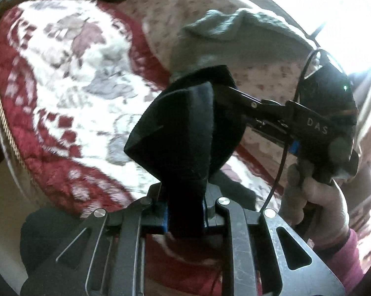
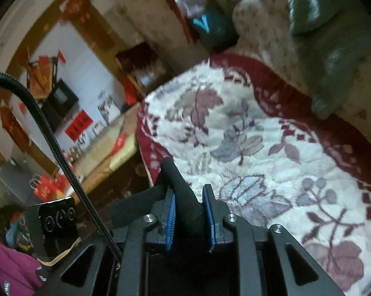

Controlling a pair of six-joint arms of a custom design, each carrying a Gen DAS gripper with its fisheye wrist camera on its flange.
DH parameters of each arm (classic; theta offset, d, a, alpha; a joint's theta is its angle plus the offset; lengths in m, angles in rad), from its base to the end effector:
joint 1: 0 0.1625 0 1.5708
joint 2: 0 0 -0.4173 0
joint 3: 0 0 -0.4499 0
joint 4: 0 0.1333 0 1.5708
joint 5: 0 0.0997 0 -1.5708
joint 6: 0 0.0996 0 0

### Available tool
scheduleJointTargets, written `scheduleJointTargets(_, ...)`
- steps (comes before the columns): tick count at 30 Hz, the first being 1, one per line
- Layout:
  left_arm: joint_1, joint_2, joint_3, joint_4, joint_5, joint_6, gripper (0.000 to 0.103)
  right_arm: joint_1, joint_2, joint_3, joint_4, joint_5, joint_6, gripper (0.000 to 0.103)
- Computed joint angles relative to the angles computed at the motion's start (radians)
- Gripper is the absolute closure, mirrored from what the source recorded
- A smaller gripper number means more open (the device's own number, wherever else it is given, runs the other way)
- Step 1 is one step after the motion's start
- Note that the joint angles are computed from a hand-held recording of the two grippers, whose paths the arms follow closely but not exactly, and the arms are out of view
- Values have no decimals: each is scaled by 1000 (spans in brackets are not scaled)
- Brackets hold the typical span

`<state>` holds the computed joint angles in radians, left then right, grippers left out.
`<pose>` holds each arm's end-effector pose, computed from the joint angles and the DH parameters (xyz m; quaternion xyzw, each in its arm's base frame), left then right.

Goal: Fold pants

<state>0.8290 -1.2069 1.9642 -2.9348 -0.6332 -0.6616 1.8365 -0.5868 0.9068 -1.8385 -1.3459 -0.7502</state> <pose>-0.2418 -0.5800 0.2518 -0.1007 0.8561 -0.4819 0.1573 0.3783 -0.7977 0.1499 -0.4806 0.8694 -0.0017 0.1151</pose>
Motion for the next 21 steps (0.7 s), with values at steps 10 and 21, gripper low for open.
scheduleJointTargets(10,-77,112,-117,29,-63,158,86,-90,-230,197,-104,145,33,83)
scheduleJointTargets(21,-99,318,-293,160,-223,260,86,-248,-440,371,-205,178,96,83)
